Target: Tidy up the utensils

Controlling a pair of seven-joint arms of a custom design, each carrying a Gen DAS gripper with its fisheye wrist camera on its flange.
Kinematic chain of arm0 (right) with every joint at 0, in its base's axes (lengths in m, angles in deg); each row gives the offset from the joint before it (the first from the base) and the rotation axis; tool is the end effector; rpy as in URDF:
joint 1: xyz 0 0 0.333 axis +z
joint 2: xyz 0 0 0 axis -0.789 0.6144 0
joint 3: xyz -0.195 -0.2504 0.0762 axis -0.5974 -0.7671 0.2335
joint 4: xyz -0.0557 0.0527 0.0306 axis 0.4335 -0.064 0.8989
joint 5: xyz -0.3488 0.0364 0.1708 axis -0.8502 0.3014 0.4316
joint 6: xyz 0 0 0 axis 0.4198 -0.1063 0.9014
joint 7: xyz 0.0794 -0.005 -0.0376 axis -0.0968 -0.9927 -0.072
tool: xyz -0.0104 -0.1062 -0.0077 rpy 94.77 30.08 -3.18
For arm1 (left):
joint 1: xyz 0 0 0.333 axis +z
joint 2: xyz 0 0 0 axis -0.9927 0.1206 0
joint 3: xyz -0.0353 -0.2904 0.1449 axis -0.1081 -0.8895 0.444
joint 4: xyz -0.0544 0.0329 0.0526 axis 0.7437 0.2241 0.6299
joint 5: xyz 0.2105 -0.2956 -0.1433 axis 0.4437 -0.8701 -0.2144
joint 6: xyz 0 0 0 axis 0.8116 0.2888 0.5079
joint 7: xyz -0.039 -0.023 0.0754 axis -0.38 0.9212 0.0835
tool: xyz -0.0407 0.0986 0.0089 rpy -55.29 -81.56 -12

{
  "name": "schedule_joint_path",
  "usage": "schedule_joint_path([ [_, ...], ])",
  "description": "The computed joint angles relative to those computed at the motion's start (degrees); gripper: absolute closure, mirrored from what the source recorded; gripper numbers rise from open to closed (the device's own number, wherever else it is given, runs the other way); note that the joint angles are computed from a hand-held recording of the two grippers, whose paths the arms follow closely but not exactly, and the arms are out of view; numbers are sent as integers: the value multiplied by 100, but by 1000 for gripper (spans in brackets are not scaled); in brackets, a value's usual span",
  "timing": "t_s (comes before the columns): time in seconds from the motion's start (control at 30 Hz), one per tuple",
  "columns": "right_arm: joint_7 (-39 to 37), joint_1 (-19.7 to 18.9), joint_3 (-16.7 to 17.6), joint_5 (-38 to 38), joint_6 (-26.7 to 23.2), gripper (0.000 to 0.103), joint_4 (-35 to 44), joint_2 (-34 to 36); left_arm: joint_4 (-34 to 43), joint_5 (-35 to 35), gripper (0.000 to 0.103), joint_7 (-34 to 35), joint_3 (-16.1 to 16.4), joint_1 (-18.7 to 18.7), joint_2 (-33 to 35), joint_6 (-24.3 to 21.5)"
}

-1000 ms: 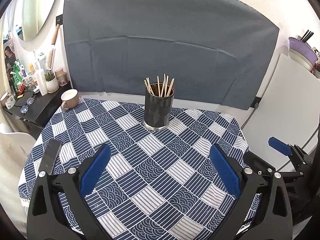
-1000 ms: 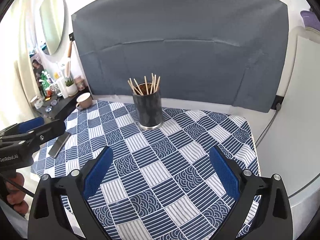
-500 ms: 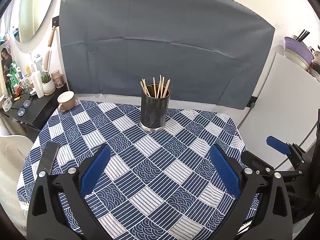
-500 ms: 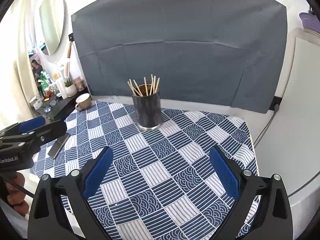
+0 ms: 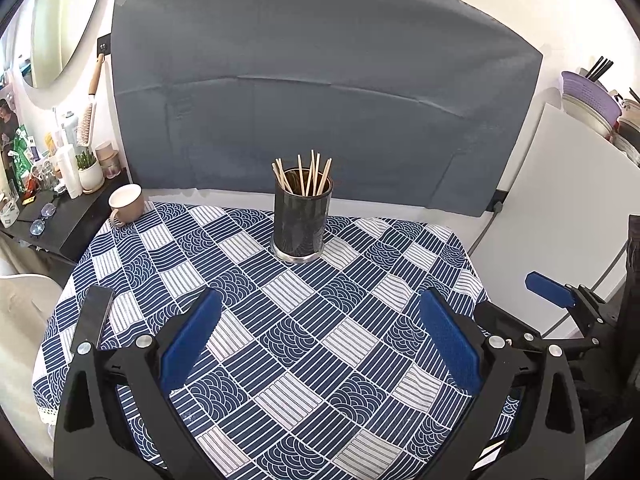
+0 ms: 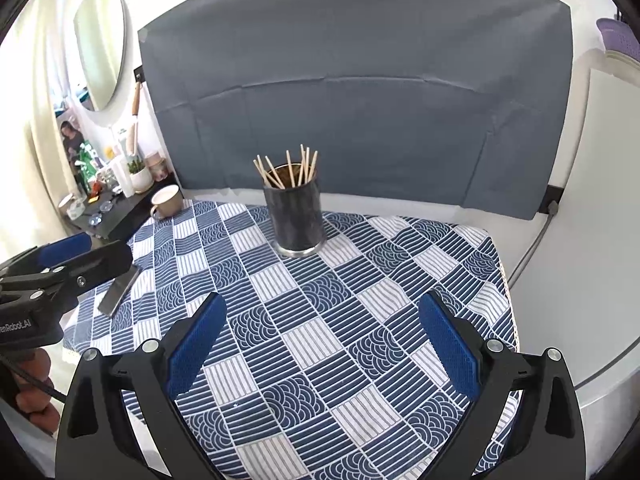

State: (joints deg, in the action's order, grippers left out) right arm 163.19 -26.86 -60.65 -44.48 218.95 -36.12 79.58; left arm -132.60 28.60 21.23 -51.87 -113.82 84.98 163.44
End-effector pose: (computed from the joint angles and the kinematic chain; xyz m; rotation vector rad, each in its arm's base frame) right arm 0.5250 0.3339 0.5858 -1.5774 1.7774 -0.7793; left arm 0.5745 -0.4390 0.6039 -1.4621 2.0431 -1.1325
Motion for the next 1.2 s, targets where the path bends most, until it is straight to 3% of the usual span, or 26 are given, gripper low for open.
schedule_joint_path([
  [1.2,-93,-43,8,25,107,10,-56,-61,99,-10,6,-92,-2,-35,73,-85],
])
